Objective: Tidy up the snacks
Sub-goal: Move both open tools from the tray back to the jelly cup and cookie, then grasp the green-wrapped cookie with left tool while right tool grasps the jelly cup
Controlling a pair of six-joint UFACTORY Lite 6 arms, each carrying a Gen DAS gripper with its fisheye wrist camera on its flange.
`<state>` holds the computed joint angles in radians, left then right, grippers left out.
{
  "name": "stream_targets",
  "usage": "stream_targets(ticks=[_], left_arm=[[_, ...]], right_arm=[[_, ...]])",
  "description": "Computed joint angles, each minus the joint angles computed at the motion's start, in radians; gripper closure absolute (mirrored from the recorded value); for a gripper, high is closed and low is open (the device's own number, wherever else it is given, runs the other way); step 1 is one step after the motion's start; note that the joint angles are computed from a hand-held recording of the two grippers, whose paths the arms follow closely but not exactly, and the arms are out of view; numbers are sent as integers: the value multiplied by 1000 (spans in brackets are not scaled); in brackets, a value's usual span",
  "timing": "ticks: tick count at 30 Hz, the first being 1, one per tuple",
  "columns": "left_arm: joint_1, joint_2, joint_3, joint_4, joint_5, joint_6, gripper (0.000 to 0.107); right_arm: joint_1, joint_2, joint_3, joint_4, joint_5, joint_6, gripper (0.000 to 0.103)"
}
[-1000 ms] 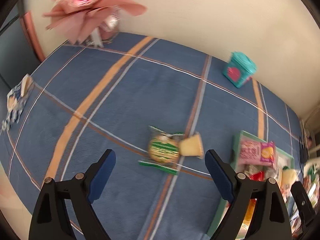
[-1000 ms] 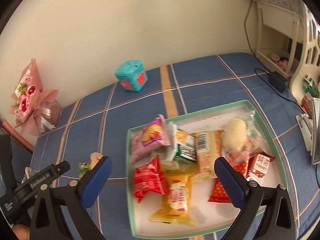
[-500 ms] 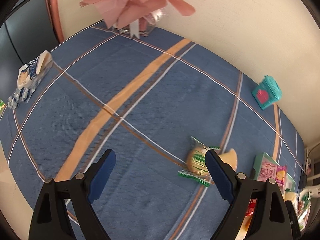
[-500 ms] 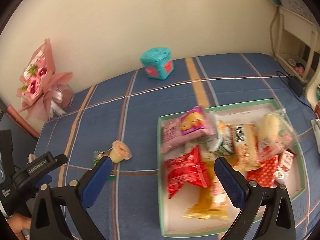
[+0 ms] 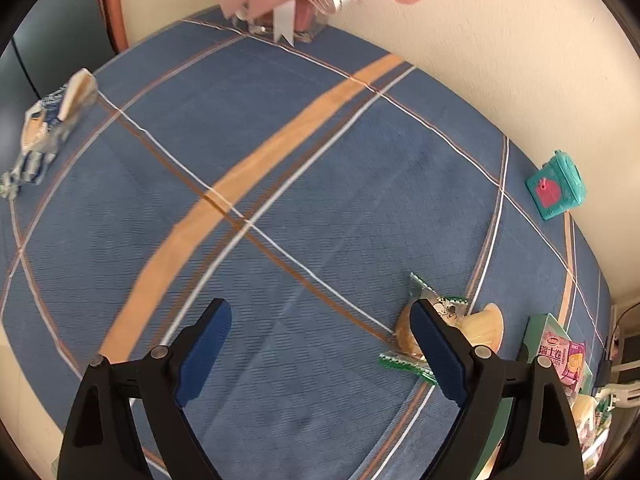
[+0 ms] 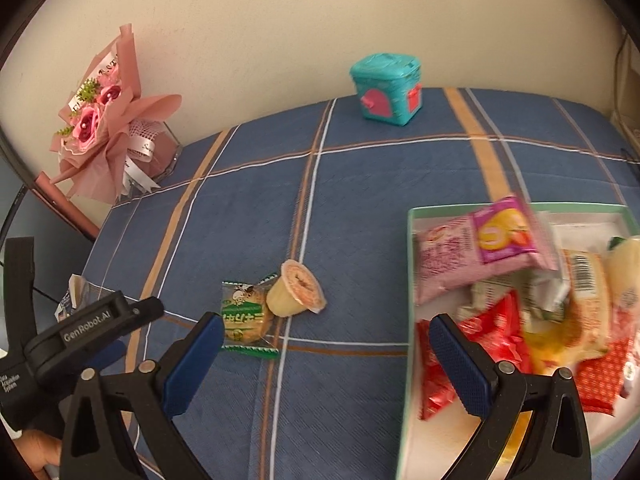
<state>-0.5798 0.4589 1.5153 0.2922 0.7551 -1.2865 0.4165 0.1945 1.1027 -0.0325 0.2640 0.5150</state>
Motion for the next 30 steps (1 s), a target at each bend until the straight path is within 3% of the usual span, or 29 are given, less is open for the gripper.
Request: stream_targets(ticks=[4,8,10,19,30], left_arm=[[16,38,17,-11,-23,15,16],[40,65,15,-37,-64,32,16],[48,85,31,-46,-67,45,16],[70,160,87,-111,-97,119,16],[76,221,158,-169,-102,193,16]], right_arm=[[18,89,64,44,-30,-42,0],[61,174,144,-178,-7,143,13],[75,222,188,-263,15,206,14],[107,391,324,-404,56,274,29],[69,393,306,-222,-30,70,55]])
